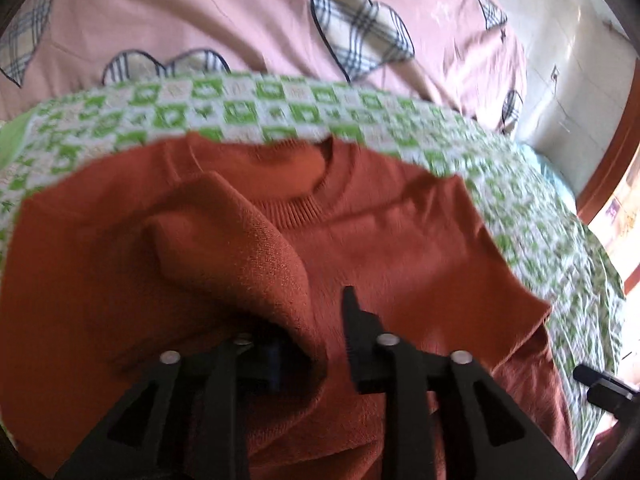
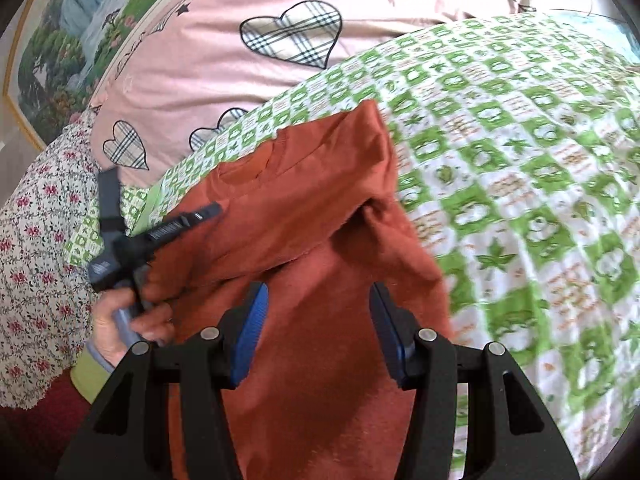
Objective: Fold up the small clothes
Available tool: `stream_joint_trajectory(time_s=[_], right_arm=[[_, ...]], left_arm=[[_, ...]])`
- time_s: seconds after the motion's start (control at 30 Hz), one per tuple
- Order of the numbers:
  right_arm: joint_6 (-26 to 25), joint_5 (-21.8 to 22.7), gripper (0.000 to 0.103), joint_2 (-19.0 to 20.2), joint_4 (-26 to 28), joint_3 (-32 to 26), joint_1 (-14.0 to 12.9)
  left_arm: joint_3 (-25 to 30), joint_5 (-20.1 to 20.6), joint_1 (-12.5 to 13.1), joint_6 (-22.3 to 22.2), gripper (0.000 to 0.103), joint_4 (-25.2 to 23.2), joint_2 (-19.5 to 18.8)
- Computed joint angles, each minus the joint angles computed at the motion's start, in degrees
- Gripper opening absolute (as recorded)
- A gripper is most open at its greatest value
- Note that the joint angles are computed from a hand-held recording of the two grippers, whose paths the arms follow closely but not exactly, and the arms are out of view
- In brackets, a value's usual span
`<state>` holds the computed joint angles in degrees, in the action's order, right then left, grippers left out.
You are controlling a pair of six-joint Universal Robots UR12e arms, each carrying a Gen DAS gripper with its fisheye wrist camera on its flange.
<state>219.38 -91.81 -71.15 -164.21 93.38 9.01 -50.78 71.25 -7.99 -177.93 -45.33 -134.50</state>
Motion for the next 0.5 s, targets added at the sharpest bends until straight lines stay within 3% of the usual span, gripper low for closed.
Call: stream_joint_trajectory(time_s=[0.1,0.13,0.27,0.37,0.43,0.5], right_arm=[[0.2,-0.6,0.054,-0.3,-0.4,0.2,0.0],[0.3,-0.6,0.054,-0.2,-0.3,-0.1,0.0],[-1.1,0.5,0.054,1.1,0.0,-2.1,0.2],[-5.0,2.1,0.054,3.1,1.1,-5.4,0.8],[-8.6,3.5,0.054,5.2,2.4,-8.9,1.3],[-12.5,4.1,0.054,7.0,3.8,-11.9,1.8]], left_arm=[[-3.1,-0.3,0.4,-0.2,0.070,0.8,1.8],[-4.2,-0.5,0.6,0.1,0.073,1.1,2.6],[-10.3,-2.9,2.2,2.1,0.079,2.1,6.8],[-15.5,-3.9,3.9,3.2,0.079,4.1,10.2],[-18.0,-2.4,4.9,3.3,0.079,5.1,12.0],[-20.3,1.8,5.8,2.9,0.079,7.2,13.5]])
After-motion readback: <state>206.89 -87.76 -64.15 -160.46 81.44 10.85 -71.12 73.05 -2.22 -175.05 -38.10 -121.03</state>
